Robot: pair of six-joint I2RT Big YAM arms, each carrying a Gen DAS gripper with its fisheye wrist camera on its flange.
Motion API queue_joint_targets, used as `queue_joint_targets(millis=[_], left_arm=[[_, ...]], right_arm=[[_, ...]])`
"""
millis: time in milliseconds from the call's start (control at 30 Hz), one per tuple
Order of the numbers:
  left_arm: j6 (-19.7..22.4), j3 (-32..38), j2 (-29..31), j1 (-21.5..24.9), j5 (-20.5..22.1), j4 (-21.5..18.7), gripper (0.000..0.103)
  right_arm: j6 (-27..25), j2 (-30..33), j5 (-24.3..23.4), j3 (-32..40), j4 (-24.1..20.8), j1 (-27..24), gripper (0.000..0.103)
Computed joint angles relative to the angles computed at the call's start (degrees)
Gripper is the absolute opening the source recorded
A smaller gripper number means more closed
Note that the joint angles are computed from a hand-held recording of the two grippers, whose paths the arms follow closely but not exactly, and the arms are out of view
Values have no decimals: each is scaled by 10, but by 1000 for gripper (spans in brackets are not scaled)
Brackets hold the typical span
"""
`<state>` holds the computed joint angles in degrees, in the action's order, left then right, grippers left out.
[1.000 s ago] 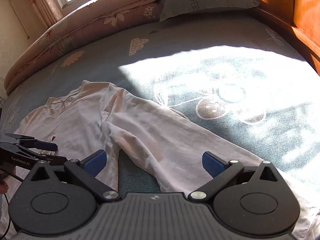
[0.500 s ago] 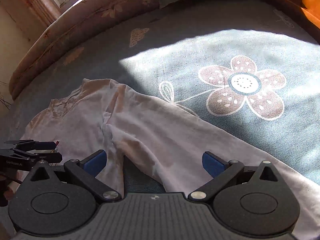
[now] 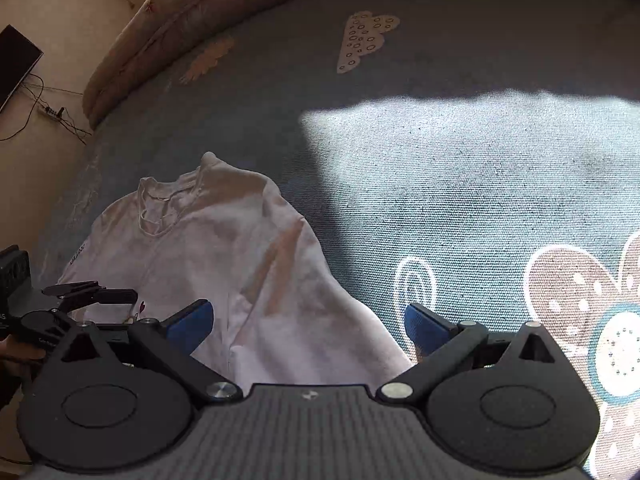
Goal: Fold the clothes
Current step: 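Reach the right gripper to the other sleeve and close on it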
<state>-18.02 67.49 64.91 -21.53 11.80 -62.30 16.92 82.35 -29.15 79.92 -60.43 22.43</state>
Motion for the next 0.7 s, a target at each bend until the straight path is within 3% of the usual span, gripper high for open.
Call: queue_joint_targets(millis=[100, 300, 333, 500, 700], left_arm=[[12, 1, 4, 2, 9, 2, 94], [25, 11, 18, 0, 12, -1, 99], [28, 14, 21, 0, 11, -4, 99], [28, 16, 25, 10, 27, -2, 99], [31, 11, 25, 5, 18, 8, 101]], right_arm=[[-13, 5, -74, -11, -11, -29, 103], [68, 48, -214, -18, 75, -70, 103], [70, 55, -230, -14, 72, -73, 103], [-55, 71, -275, 15, -101, -85, 103], [-105, 86, -306, 19, -127, -91, 103]])
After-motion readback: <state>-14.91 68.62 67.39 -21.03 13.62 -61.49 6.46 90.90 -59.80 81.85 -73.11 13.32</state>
